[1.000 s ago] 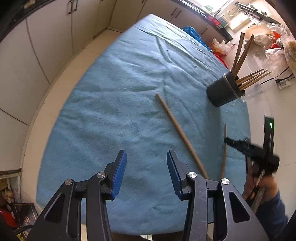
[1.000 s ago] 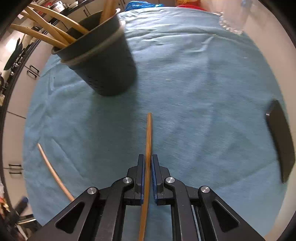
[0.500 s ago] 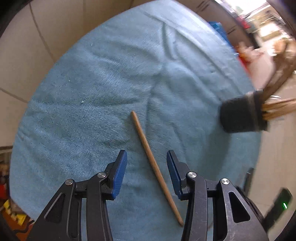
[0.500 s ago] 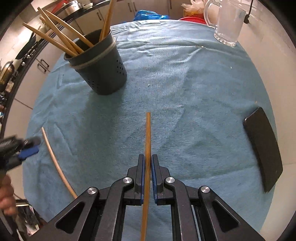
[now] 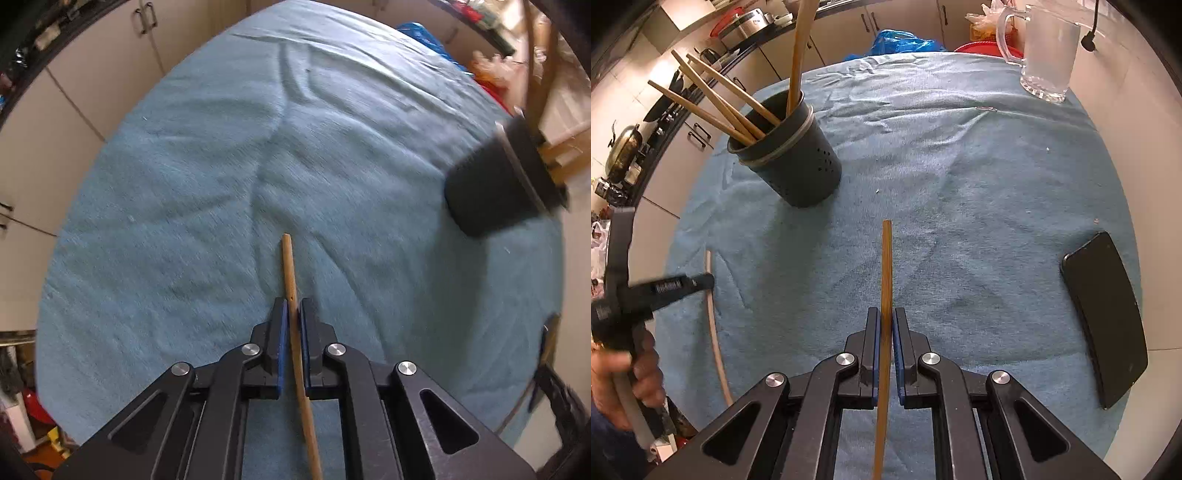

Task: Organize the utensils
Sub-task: 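Lift both chopsticks upright and carry them above the black cup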

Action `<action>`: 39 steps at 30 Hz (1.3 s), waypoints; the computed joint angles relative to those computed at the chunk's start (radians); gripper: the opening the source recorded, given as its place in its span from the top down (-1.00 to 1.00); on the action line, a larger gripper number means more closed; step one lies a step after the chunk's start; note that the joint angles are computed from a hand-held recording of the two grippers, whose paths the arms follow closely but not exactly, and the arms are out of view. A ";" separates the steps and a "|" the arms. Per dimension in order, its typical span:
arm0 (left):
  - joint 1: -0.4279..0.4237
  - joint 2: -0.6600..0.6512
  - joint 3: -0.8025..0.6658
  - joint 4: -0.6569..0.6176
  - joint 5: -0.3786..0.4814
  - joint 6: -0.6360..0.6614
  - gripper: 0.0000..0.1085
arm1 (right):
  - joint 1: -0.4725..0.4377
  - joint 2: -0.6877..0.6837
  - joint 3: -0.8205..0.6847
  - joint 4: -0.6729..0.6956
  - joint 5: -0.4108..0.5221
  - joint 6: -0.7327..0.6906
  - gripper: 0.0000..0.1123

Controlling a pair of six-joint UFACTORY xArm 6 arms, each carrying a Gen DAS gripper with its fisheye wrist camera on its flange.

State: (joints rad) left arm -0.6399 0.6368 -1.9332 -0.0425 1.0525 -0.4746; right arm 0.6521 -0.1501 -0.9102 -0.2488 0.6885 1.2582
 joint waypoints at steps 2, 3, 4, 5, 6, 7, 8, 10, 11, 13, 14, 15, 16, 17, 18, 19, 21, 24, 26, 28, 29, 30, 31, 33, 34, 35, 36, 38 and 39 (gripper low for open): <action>0.000 -0.074 0.122 -0.069 -0.085 0.058 0.90 | 0.006 -0.014 0.009 -0.011 -0.006 0.019 0.88; -0.008 -0.110 0.173 -0.065 -0.123 0.076 0.90 | 0.011 -0.023 0.012 -0.026 -0.007 0.039 0.88; -0.014 -0.143 0.216 -0.057 -0.157 0.091 0.90 | 0.016 -0.031 0.014 -0.039 -0.009 0.057 0.88; -0.019 -0.187 0.271 -0.061 -0.205 0.116 0.90 | 0.021 -0.039 0.015 -0.053 -0.010 0.075 0.88; -0.021 -0.214 0.301 -0.071 -0.231 0.134 0.90 | 0.029 -0.050 0.017 -0.076 -0.011 0.101 0.88; -0.022 -0.242 0.330 -0.078 -0.257 0.154 0.90 | 0.037 -0.058 0.016 -0.101 -0.009 0.127 0.88; -0.022 -0.272 0.356 -0.079 -0.282 0.169 0.90 | 0.048 -0.067 0.010 -0.137 -0.004 0.162 0.88; -0.021 -0.319 0.394 -0.089 -0.322 0.201 0.90 | 0.070 -0.081 -0.003 -0.197 0.013 0.216 0.88; -0.024 -0.340 0.407 -0.092 -0.339 0.211 0.90 | 0.081 -0.086 -0.011 -0.229 0.023 0.243 0.88; -0.021 -0.387 0.439 -0.102 -0.364 0.239 0.90 | 0.106 -0.089 -0.034 -0.291 0.052 0.295 0.88; -0.021 -0.409 0.453 -0.105 -0.379 0.256 0.90 | 0.118 -0.089 -0.046 -0.318 0.066 0.319 0.88; -0.023 -0.416 0.450 -0.099 -0.382 0.260 0.90 | 0.130 -0.088 -0.058 -0.345 0.076 0.343 0.88; -0.024 -0.434 0.461 -0.097 -0.390 0.270 0.90 | 0.139 -0.087 -0.066 -0.364 0.082 0.360 0.88; -0.021 -0.454 0.477 -0.108 -0.397 0.288 0.90 | 0.149 -0.081 -0.078 -0.381 0.093 0.376 0.88; -0.028 -0.449 0.461 -0.109 -0.396 0.287 0.90 | 0.159 -0.077 -0.090 -0.395 0.109 0.390 0.88; -0.029 -0.436 0.439 -0.107 -0.391 0.287 0.90 | 0.167 -0.069 -0.103 -0.404 0.118 0.401 0.88; -0.027 -0.454 0.447 -0.110 -0.396 0.300 0.90 | 0.172 -0.059 -0.115 -0.408 0.123 0.409 0.88; -0.023 -0.460 0.454 -0.124 -0.412 0.322 0.90 | 0.186 -0.048 -0.140 -0.418 0.152 0.416 0.88; -0.022 -0.460 0.456 -0.134 -0.424 0.335 0.90 | 0.197 -0.049 -0.151 -0.430 0.179 0.425 0.88; -0.021 -0.460 0.455 -0.147 -0.429 0.344 0.90 | 0.203 -0.055 -0.156 -0.436 0.198 0.429 0.88; -0.022 -0.459 0.454 -0.156 -0.433 0.349 0.90 | 0.207 -0.058 -0.159 -0.439 0.209 0.432 0.88; -0.022 -0.460 0.454 -0.162 -0.435 0.355 0.90 | 0.210 -0.063 -0.160 -0.443 0.221 0.434 0.88; -0.023 -0.460 0.453 -0.165 -0.438 0.358 0.90 | 0.211 -0.066 -0.162 -0.445 0.229 0.434 0.88; -0.025 -0.462 0.454 -0.160 -0.445 0.354 0.90 | 0.213 -0.072 -0.166 -0.447 0.243 0.432 0.88; -0.026 -0.463 0.453 -0.164 -0.445 0.356 0.90 | 0.213 -0.075 -0.167 -0.447 0.248 0.432 0.88; -0.026 -0.463 0.452 -0.170 -0.447 0.358 0.90 | 0.212 -0.077 -0.167 -0.446 0.249 0.427 0.88; -0.026 -0.463 0.451 -0.169 -0.449 0.356 0.90 | 0.213 -0.078 -0.169 -0.446 0.254 0.423 0.88; -0.025 -0.461 0.448 -0.172 -0.450 0.356 0.90 | 0.211 -0.083 -0.170 -0.443 0.259 0.418 0.88; -0.024 -0.460 0.447 -0.175 -0.451 0.355 0.90 | 0.212 -0.086 -0.171 -0.445 0.264 0.416 0.88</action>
